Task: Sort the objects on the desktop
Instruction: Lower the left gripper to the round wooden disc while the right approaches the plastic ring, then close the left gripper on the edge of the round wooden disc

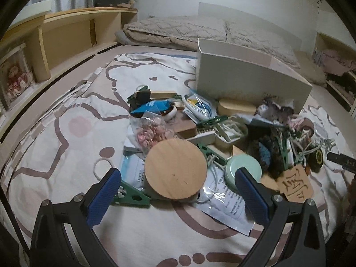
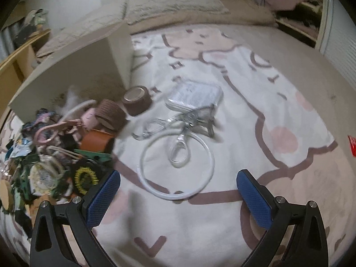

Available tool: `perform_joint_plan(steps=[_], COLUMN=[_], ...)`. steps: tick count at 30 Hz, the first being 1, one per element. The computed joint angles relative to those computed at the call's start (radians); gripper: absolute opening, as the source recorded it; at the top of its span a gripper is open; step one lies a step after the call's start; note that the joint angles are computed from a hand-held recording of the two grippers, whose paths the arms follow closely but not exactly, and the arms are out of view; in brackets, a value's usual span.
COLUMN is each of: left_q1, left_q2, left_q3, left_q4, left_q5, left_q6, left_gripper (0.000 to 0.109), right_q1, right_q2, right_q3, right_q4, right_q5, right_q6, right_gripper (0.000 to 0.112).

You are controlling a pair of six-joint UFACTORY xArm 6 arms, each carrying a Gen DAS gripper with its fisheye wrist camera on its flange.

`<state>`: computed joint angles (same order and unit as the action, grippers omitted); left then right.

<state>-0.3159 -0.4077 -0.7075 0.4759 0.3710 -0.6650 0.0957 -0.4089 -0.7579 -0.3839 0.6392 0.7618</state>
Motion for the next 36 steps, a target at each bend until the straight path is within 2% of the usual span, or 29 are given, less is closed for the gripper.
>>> perform_joint_plan(steps=[7,14,20,27,36], left_q1=[-0.001,0.002,0.003,-0.008,-0.021], left_q2=[0.009,0.017,0.029,0.048,0.077], left_q3=[-0.002,-0.003,-0.008,-0.022,-0.05], left_q4=[-0.007,-0.021,-0.053,-0.035,0.022], left_q5=[0.007,0.013,0.015,0.03,0.063], left_q6=[-0.007,-0.006,0.013,0.011,-0.03], left_gripper=[0.103,0.103,0.103,0.103,0.101], right_q1=[-0.017,-0.023,-0.026,-0.017,-0.019], right_q2=[0.066,0.132,0.136,0.135,0.139], right_q3=[-0.043,-0.085,-0.072,-0.058,-0.055], right_q4=[0.002,0.003,0.021,-0.039,-0.048], right_q5=[0.002,-0.014,-0.026,-0.033,-0.045], right_q6=[-0.036,-0.132,-0.17,-0.111,-0.094], right_gripper=[0.103,0.103,0.103,0.103,0.103])
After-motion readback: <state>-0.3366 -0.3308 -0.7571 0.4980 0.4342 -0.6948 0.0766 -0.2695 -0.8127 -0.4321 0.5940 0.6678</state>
